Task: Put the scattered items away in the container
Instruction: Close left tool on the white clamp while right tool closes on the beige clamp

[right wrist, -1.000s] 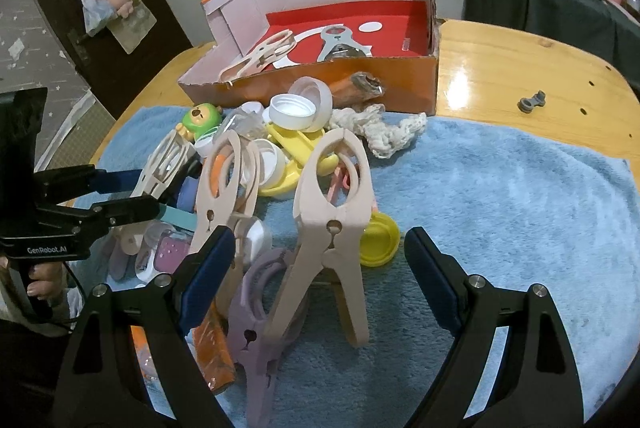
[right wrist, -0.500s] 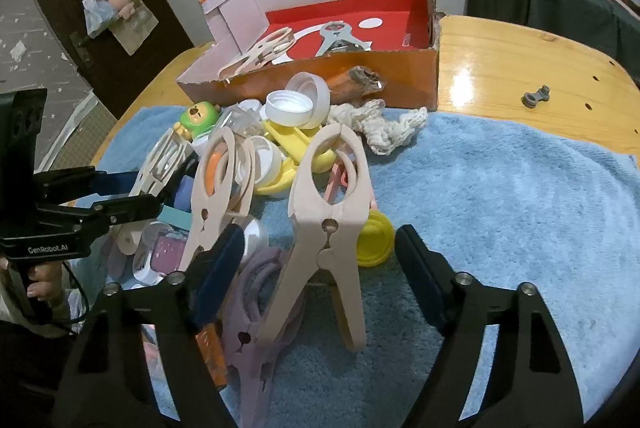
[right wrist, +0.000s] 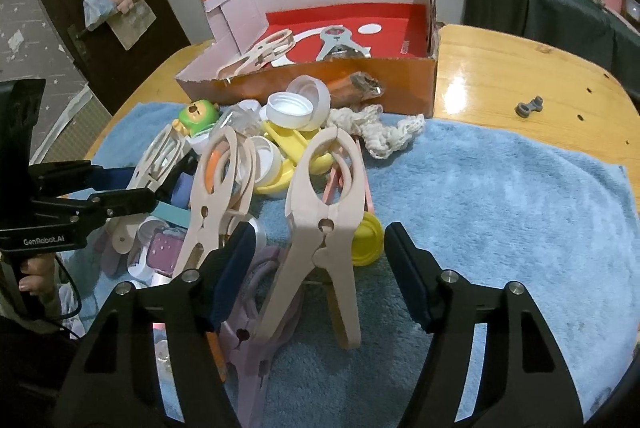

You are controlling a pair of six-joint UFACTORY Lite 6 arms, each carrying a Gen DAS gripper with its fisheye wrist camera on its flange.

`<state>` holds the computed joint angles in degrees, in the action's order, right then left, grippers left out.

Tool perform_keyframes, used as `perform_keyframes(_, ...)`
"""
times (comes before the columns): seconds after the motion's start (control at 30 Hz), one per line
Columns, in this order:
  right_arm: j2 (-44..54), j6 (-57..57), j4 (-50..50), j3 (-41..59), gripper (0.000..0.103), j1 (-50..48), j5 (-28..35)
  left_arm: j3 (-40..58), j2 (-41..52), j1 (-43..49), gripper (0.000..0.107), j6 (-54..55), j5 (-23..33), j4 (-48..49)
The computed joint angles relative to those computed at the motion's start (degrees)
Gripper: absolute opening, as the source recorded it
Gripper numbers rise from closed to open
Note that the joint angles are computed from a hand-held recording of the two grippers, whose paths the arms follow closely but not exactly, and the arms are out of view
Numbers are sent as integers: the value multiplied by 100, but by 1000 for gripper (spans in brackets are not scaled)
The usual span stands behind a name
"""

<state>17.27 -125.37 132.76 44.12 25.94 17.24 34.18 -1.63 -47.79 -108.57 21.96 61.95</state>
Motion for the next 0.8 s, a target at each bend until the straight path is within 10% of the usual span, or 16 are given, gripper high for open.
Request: perform_keyframes(0.8,65,-346,234,69,36,230,-133,-32,-77,38,35,108,-71,-67)
